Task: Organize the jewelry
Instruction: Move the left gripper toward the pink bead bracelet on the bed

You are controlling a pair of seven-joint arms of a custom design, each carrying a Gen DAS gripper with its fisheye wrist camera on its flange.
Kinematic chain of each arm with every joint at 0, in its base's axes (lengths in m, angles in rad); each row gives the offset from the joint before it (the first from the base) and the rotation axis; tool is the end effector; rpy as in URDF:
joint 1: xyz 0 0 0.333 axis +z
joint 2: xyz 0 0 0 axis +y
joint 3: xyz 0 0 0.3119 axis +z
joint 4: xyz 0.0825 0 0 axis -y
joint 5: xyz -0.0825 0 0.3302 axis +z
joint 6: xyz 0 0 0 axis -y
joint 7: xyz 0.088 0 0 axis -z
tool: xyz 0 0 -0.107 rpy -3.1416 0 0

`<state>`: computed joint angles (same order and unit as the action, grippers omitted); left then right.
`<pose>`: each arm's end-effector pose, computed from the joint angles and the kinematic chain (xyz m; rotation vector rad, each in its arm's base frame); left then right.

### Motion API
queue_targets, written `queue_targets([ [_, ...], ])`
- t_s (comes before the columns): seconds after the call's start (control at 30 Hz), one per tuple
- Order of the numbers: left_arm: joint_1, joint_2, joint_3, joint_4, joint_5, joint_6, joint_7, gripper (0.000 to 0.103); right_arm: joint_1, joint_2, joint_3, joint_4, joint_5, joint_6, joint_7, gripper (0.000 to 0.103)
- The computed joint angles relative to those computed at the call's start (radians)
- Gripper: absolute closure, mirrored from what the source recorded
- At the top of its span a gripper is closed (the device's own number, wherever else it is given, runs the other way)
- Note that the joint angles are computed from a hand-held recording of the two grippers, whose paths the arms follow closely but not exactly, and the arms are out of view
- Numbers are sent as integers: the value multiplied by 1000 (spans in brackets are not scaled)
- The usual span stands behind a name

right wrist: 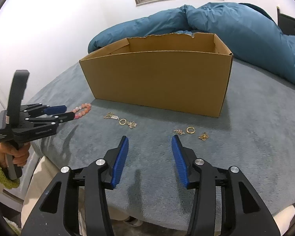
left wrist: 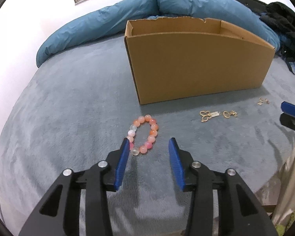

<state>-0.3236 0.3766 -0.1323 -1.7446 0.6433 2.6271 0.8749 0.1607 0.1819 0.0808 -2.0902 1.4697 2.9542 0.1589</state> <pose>0.5750 -0.2857 0.4378 -1.6190 2.0239 -0.5370 0.5407 0.0632 0.4009 -1.8335 1.4062 -0.4363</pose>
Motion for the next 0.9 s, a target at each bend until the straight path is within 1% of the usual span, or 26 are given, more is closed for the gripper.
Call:
queue_targets([
  [0.07, 10, -8, -5, -9, -14, 15, 5, 61, 1, 1, 1, 2, 3, 4, 1, 53],
  [0.2, 5, -27, -6, -26, -18, 33, -13, 61, 2, 1, 2, 4, 14, 14, -6, 49],
  [0.33, 1, -35, -10, -36, -11, 55, -18, 61, 3, 2, 1, 5, 23, 19, -19, 49],
  [0.57, -4, -22, -18, -25, -22, 96, 9, 61, 3, 8, -1, 8, 21, 20, -17, 49],
  [0.63, -10, -15, -15, -17, -21, 94, 12, 61, 1, 12, -1, 10, 13, 18, -10, 49],
  [0.73, -32, -7, 10, 0, 12, 53, -22, 61, -3, 14, -1, 11, 0, 14, -4, 49],
  [0.83, -23, -12, 9, -4, 7, 44, -44, 61, -12, 15, -1, 15, 6, 7, -16, 49],
  [0.9, -9, -25, 4, -21, -4, 59, -52, 61, -15, 19, -3, 17, 3, 3, -13, 49],
])
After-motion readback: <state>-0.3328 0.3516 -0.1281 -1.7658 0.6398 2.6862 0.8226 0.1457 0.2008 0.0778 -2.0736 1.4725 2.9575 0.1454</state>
